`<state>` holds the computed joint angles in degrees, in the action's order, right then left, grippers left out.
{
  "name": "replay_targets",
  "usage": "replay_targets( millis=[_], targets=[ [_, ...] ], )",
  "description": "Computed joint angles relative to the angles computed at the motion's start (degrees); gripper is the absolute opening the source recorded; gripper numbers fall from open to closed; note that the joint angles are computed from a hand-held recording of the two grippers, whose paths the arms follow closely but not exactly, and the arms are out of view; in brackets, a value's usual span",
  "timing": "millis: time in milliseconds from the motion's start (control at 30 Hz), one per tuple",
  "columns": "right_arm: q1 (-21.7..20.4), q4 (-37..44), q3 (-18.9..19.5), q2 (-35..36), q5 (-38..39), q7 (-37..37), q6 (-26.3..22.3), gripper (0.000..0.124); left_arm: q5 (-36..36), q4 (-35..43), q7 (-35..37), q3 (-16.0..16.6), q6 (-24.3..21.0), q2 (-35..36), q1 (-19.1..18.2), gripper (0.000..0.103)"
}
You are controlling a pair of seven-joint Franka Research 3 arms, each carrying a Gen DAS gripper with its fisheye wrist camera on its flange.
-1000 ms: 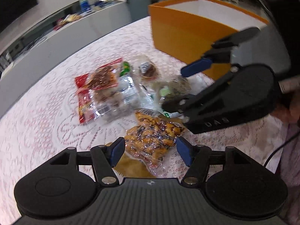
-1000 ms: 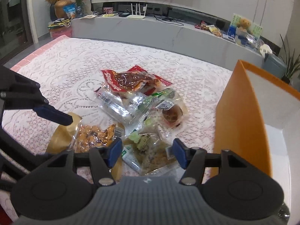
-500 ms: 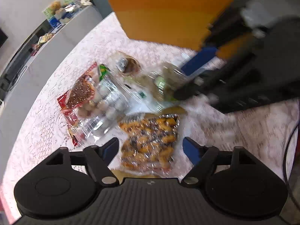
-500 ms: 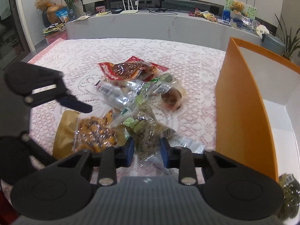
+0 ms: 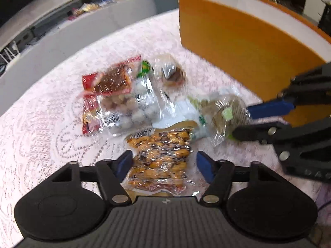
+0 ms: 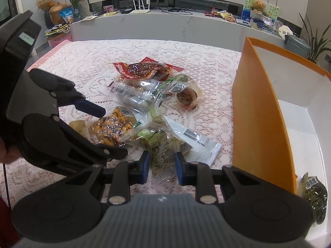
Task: Organize snacks
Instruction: 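Grasp the green-labelled bag with the right tool while the left tool grasps the peanut bag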
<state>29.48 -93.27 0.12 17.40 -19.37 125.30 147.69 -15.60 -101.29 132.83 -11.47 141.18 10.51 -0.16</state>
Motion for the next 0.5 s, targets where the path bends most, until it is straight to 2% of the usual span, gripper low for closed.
replay_targets(
  millis=[167, 300, 333, 400, 433, 500],
  targets=[
    [-0.27, -0.89, 0.38, -0.88, 1.11, 0.13, 0.03, 0.020, 0.13, -1.92, -4.77, 0.52, 1.55, -1.55, -0.32, 0.071],
    [-0.07, -2.21, 0.40, -2.25, 0.38, 1.40, 0.39, 0.018, -4.29, -4.18, -5.71, 0.71, 1.68, -4.08, 0.31, 0.065],
    [-0.08, -2.60, 0.48, -2.63, 0.21, 1.69, 0.36, 0.018, -5.32, -5.16, -5.27, 0.85, 2.17, -5.05, 0.34, 0.054],
    [-0.23, -3.43, 0.85, -3.39, 0.33, 2.11, 0.24, 0.017, -7.16, -7.11, -4.34, 1.21, 3.52, -7.22, 0.02, 0.044],
    [-0.41, -3.85, 1.14, -3.72, 0.76, 2.12, 0.32, 0.016, -7.60, -7.38, -4.53, 1.49, 3.51, -7.84, -0.28, 0.035],
    [-0.62, -4.58, 1.62, -4.26, 1.27, 2.19, 0.58, 0.013, -6.77, -7.91, -6.19, 2.16, 3.66, -8.83, -0.90, 0.032]
  ],
)
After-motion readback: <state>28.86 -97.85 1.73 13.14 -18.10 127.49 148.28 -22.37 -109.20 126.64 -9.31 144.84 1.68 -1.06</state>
